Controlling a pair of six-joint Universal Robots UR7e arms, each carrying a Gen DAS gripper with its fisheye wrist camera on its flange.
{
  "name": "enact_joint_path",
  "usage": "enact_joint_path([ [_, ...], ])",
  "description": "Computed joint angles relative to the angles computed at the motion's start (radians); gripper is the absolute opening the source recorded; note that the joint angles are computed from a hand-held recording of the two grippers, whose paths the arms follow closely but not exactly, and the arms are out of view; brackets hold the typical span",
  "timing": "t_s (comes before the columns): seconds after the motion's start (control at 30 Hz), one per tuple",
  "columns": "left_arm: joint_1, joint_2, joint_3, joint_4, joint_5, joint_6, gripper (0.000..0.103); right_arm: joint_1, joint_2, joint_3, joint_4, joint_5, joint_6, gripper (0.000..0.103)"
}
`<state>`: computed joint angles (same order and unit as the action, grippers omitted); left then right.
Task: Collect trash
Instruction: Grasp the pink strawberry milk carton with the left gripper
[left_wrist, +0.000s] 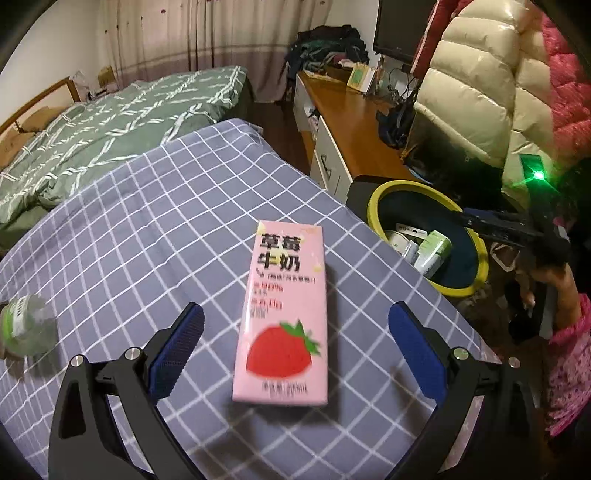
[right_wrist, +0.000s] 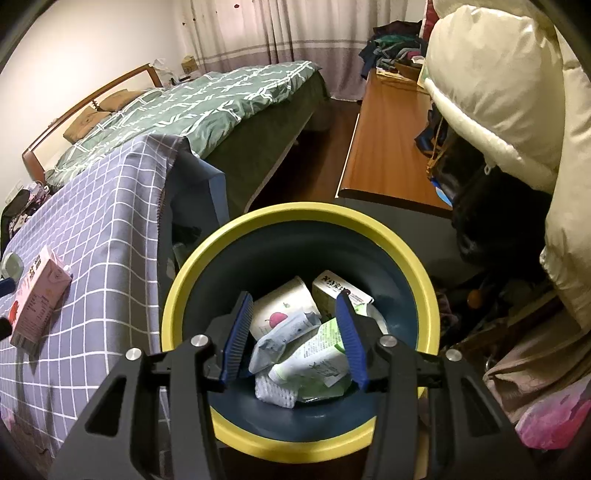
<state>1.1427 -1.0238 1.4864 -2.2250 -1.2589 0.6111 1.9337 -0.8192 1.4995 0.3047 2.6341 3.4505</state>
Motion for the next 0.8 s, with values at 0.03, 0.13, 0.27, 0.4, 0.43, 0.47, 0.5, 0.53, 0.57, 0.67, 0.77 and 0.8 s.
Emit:
enact_joint_path([
  [0.03,0.001,0.016,-0.015,0.006,0.006,-0.005,0.098,-0.001,-0.001,0.002,0.0,-0.001,0.002,0.045],
  [0.13,0.0,0.052,-0.042,0.017,0.031,-0.016,0.098,-0.002,0.0,0.004,0.003,-0.003,0.005,0.045],
  [0.27,0.001,0.075,-0.057,0.014,0.052,-0.016,0.088,-0.003,0.002,0.005,0.006,-0.003,0.007,0.045],
  [0.4,0.002,0.086,-0.063,0.015,0.066,-0.011,0.076,-0.003,0.003,0.004,0.009,-0.006,0.008,0.045],
  [0.43,0.002,0.088,-0.063,0.015,0.07,-0.008,0.073,-0.003,0.005,0.0,0.01,-0.006,0.008,0.045],
  [0.47,0.002,0.091,-0.065,0.014,0.072,-0.006,0.072,-0.003,0.008,-0.002,0.013,-0.006,0.007,0.045],
  [0.5,0.003,0.092,-0.065,0.016,0.074,-0.002,0.069,-0.002,0.011,-0.006,0.017,-0.006,0.008,0.045],
  [0.53,0.003,0.094,-0.066,0.021,0.076,-0.001,0.064,-0.001,0.014,-0.009,0.02,-0.006,0.009,0.045],
  [0.57,0.003,0.095,-0.068,0.028,0.078,-0.002,0.061,0.0,0.017,-0.013,0.023,-0.005,0.009,0.045],
  [0.67,0.006,0.098,-0.076,0.05,0.073,-0.01,0.051,0.004,0.027,-0.024,0.033,-0.002,0.013,0.045],
  [0.77,0.01,0.095,-0.074,0.047,0.064,-0.004,0.051,0.007,0.035,-0.036,0.044,0.001,0.017,0.045],
  [0.8,0.01,0.093,-0.072,0.045,0.063,-0.002,0.05,0.007,0.036,-0.038,0.045,0.001,0.018,0.045],
])
